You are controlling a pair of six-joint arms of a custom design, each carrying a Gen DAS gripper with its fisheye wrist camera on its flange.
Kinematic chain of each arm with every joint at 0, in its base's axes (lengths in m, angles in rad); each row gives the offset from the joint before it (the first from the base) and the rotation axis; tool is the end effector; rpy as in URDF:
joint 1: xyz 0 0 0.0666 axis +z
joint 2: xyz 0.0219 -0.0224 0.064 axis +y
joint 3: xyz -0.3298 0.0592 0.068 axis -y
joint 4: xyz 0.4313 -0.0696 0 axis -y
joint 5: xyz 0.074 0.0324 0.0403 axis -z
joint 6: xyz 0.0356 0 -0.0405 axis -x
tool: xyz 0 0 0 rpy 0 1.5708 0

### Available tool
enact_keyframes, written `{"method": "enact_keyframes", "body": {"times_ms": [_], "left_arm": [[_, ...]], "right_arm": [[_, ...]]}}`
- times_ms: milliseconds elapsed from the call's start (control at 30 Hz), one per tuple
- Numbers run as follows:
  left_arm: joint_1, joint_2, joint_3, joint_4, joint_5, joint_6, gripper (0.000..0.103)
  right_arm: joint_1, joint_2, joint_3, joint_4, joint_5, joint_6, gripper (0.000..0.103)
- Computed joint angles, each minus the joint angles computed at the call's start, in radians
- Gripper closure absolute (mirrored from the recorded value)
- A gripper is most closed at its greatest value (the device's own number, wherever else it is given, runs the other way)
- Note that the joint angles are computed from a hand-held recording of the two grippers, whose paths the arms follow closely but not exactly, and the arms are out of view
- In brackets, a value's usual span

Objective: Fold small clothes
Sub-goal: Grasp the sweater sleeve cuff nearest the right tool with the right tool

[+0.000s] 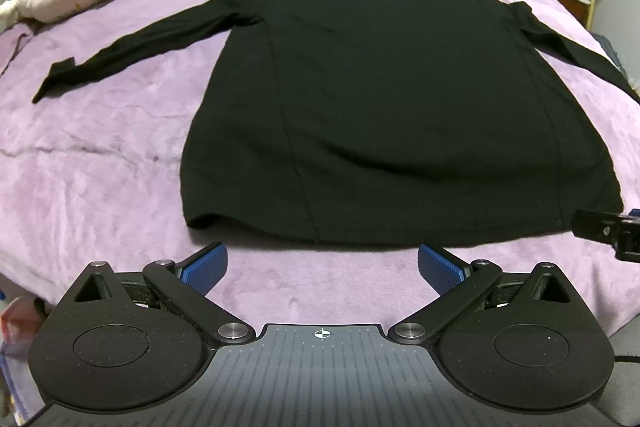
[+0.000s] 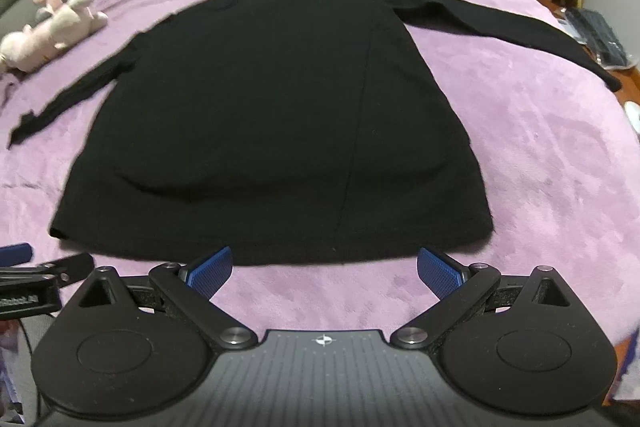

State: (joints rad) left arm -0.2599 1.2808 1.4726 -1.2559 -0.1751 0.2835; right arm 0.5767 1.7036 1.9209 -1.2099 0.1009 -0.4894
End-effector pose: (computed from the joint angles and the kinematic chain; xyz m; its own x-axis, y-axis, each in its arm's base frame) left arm 0.4546 -0.1149 0.4528 -0.8592 -0.0565 -0.5085 -0.0718 0.9974 0.0105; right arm 0.5167 0.3313 0.4497 -0.8529 0.0031 -0.5220 -0.1081 0.9773 0.1825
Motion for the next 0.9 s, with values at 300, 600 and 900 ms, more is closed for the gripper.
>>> {"method": "enact_keyframes", "body": {"times_ms": [300, 600, 900], "left_arm": [[0.028, 0.007, -0.015, 0.146, 0.042, -0.041, 0.0], [0.068, 0.131, 0.078, 0.164, 0.064, 0.041, 0.0], [0.071, 0.238, 0.168, 0.189, 0.08, 0.07, 0.0]], "right_arm": [[-0.116, -0.159, -0.283, 0.442, -0.018, 0.064, 0.004], [-0.441, -0.065, -0.307, 0.641, -0.055, -0.518, 0.022], [-0.53, 0.137, -0.172, 0.664, 0.021, -0.785, 0.059]]}}
